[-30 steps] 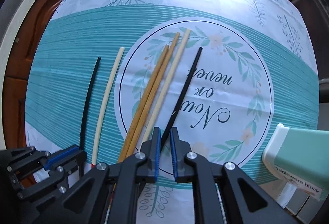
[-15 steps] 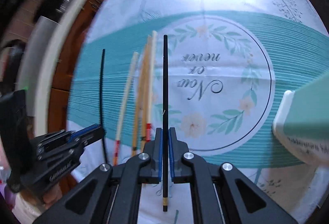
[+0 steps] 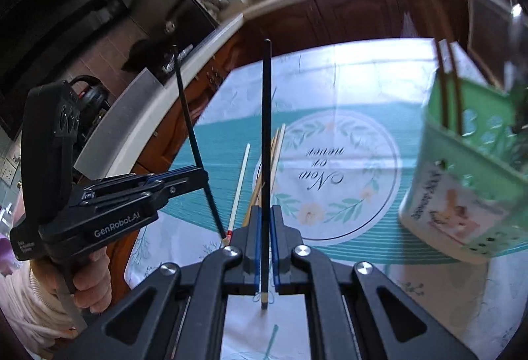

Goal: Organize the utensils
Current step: 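Lift the black chopstick with the left tool while the right grasps a black chopstick, then carry both black chopsticks upright into the green holder and release them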

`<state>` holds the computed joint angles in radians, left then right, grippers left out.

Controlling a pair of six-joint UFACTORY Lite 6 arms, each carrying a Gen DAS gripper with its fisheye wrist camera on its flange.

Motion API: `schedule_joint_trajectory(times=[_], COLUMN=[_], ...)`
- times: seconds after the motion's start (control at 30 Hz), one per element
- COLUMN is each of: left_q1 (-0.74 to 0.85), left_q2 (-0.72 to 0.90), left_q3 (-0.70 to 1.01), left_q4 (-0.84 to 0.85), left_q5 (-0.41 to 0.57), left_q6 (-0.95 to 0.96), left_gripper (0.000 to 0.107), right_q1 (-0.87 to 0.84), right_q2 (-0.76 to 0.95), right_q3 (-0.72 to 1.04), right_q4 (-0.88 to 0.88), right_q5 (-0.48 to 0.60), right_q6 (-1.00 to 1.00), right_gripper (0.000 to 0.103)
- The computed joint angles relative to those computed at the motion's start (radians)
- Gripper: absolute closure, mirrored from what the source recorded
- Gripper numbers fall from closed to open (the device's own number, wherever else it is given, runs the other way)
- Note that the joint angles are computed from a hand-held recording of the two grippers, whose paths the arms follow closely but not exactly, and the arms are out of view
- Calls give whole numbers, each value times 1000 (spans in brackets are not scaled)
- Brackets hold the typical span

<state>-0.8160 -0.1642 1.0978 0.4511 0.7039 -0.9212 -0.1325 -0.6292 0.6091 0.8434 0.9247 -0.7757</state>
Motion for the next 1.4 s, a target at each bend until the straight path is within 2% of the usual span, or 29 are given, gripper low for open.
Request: schedule_joint_trajectory(times=[0.3,0.5,0.53,0.67,0.73,0.83,1.07,1.17,1.27,1.4], left_q1=[-130,-168,-169,-122,-86,-39,-4,34,89,178], left_q2=[46,57,65,59,35,-5,-109,-152,-186,-226], left_q3=[90,85,85,45,5,-54,-177,-221,-253,-293], left_q4=[82,58,56,6,-18,-45,-44,-85,-152,-265], left_q5=[40,-9,-11,-32,-49,-71,-114,-132,-140,-158], left_q6=[-78,-5,-1,26,42,62,19,43,105,232], left_gripper=[104,104,104,104,104,104,104,104,104,103], right_q1=[-119,-185,-193,-198,-159,-123,105,185,258,310], right_q2=[-119,-187,-193,-211,-206,-142,124,321,523,746], right_q3=[0,-16,-19,-37,-49,-51,56,184,338,513], right_q4=[22,25,26,14,-17,-42,-211,-328,-475,-580], right_q5=[54,113,126,153,124,100,-114,-193,-212,-172], right_q6=[-100,-166,-178,-202,-177,-146,136,318,521,679], right_gripper=[99,100,103,103,103,103,102,92,83,82])
